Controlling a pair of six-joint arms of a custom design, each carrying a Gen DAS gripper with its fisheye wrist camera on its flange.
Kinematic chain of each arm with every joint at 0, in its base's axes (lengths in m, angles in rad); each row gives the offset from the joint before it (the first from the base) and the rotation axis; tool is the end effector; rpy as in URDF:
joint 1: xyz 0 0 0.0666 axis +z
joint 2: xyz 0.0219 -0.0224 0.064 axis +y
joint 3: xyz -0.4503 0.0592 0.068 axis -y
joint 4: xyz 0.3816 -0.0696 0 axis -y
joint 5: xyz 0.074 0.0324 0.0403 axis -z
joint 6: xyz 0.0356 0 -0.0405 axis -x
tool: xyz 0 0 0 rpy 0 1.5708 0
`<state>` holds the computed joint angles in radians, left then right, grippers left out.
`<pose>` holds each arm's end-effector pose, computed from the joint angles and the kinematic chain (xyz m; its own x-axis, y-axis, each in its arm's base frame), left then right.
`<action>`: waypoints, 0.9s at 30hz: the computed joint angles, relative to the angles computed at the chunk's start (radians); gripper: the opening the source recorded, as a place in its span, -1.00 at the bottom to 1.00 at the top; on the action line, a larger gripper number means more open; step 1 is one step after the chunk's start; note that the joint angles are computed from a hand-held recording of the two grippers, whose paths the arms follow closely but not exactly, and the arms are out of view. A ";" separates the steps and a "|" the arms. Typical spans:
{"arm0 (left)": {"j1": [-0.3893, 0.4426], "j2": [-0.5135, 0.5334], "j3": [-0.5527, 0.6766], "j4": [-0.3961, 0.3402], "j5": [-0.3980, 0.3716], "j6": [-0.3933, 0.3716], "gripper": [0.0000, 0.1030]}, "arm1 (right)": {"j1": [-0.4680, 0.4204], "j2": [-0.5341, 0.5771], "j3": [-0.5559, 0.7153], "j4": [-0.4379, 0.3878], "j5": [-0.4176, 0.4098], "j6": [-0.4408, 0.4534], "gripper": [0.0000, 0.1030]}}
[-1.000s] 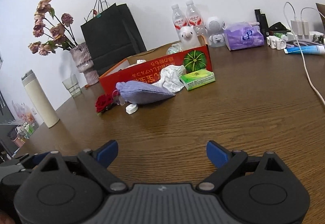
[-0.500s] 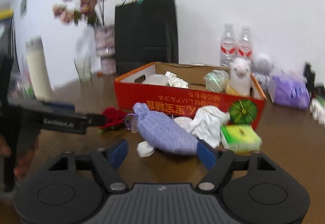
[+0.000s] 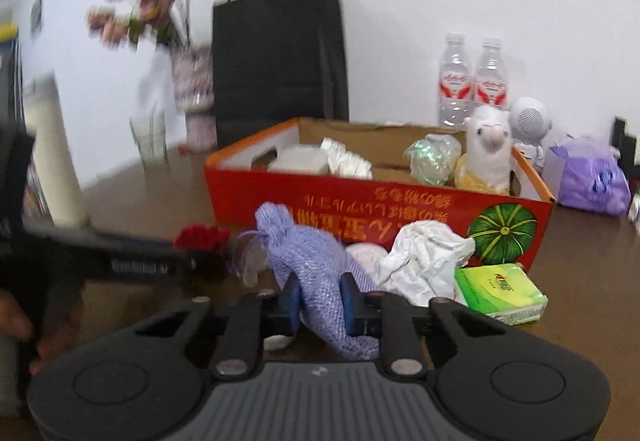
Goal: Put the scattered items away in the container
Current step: 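Grasp the red rose with the left tool while the right tool grasps the lavender sachet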
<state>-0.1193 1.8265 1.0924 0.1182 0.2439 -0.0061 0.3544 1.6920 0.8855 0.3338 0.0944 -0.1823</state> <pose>0.5682 -0.0772 0.2305 -0.5717 0.0745 -0.8171 0.3147 0.9396 -0.1345 0.4752 0.1718 0.2439 -0.4683 0.0192 -0.8834 -0.1849 0.9755 0.1192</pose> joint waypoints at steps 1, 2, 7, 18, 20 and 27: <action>0.004 -0.003 -0.003 0.004 0.005 0.011 -0.11 | -0.007 -0.007 -0.010 0.018 -0.005 -0.032 -0.69; 0.006 -0.006 -0.007 0.007 0.009 0.021 -0.14 | -0.014 -0.014 -0.018 0.031 -0.012 -0.064 -0.71; 0.011 -0.061 -0.074 0.048 -0.010 0.054 -0.30 | -0.039 -0.079 -0.080 0.086 -0.050 -0.185 -0.73; -0.032 -0.379 -0.471 0.236 0.003 0.020 -0.30 | 0.029 -0.333 -0.332 0.007 0.064 -0.156 -0.71; -0.055 -0.399 -0.496 0.231 -0.017 0.003 -0.30 | 0.052 -0.347 -0.360 -0.002 0.055 -0.162 -0.60; -0.065 -0.405 -0.514 0.233 -0.059 -0.002 -0.31 | 0.063 -0.433 -0.414 0.024 -0.052 -0.190 0.41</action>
